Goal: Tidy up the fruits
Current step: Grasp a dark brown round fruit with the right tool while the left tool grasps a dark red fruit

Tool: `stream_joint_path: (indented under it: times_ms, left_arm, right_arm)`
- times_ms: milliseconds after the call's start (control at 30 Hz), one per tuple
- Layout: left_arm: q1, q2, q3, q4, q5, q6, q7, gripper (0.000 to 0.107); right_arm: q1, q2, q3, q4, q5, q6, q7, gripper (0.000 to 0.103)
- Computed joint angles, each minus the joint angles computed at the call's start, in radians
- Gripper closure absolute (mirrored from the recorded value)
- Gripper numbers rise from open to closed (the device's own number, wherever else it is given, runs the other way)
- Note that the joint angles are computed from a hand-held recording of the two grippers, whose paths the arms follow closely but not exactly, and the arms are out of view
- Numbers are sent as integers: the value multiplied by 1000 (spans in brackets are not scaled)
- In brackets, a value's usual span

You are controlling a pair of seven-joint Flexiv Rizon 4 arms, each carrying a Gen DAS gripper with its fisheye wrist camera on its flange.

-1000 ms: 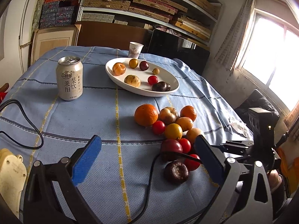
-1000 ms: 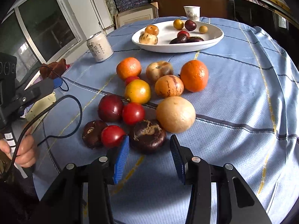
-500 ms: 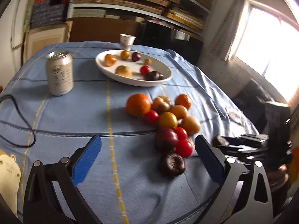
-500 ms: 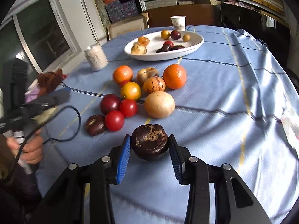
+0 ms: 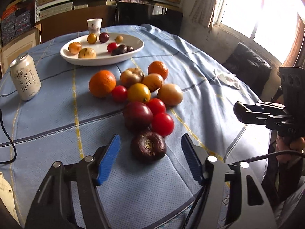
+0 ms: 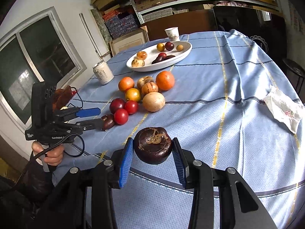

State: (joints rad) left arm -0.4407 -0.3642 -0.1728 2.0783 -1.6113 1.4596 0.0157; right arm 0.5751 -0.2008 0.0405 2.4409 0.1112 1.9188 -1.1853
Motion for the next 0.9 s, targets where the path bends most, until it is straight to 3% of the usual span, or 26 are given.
stream_joint_path:
  times_ms: [200, 367, 633, 900]
  left_arm:
    - [36, -15, -20, 17, 163, 26, -129, 44]
    - [76, -27, -17, 32, 372, 8, -294, 62]
    - [139, -30, -61, 51, 526, 24, -399, 64]
    - [246, -24, -175, 80, 565, 70, -437, 65]
  right_arm:
    - [-32, -12, 31, -1, -21, 15, 11, 62]
    - [-45, -18, 41, 1, -25, 23, 18, 62]
    - [-81, -30, 70, -1, -58, 33, 35, 62]
    - [-114, -41, 92, -36, -119, 18, 46, 62]
